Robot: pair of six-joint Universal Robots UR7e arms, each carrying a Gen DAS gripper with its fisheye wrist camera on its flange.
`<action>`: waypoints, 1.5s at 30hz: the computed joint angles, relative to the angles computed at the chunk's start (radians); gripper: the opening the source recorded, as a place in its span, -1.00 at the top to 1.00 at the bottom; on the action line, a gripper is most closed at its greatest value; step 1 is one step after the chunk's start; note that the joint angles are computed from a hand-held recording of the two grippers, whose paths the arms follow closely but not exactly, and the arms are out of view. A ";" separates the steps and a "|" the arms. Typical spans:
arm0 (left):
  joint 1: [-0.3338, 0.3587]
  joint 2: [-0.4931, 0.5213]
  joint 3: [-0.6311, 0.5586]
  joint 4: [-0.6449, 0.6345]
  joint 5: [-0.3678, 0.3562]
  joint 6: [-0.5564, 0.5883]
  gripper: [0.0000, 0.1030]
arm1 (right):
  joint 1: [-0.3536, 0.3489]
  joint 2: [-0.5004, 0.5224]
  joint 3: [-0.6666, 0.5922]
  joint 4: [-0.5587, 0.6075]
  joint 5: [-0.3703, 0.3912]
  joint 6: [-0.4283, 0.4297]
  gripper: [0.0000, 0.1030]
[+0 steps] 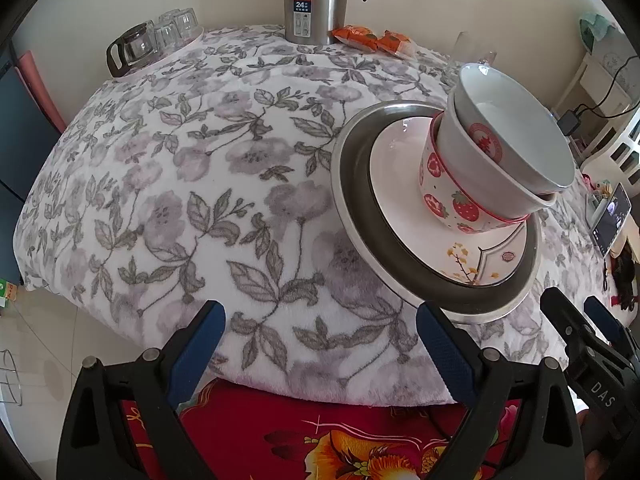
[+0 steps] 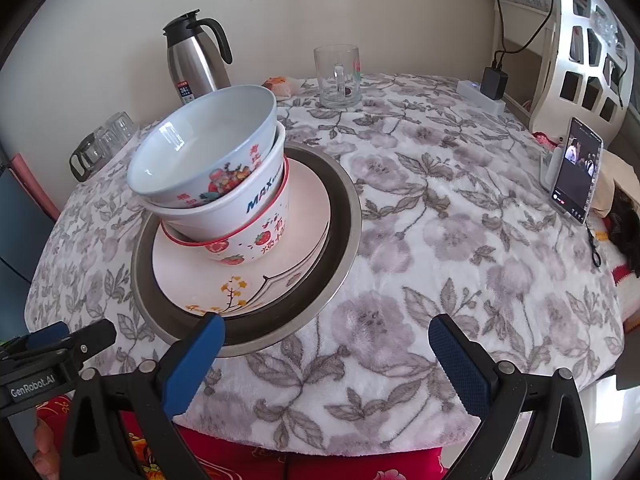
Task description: Organize plates and bowls
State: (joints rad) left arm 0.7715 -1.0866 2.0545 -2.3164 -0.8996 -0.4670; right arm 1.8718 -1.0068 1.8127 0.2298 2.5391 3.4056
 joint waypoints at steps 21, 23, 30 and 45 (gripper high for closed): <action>-0.001 0.007 -0.009 0.019 0.018 -0.003 -0.87 | -0.016 -0.003 -0.001 0.008 -0.015 0.009 -1.00; 0.001 0.005 -0.008 0.018 0.020 -0.012 -0.87 | -0.016 -0.003 0.000 0.007 -0.015 0.008 -1.00; 0.005 0.004 -0.010 0.022 0.019 -0.027 -0.87 | -0.017 -0.003 0.000 0.006 -0.016 0.007 -1.00; 0.004 0.006 -0.011 0.022 0.020 -0.028 -0.87 | -0.022 0.000 -0.001 0.003 -0.019 0.002 -1.00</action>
State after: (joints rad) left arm 0.7759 -1.0802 2.0437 -2.2939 -0.8791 -0.4946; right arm 1.8496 -1.0072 1.8121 0.2327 2.5201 3.4078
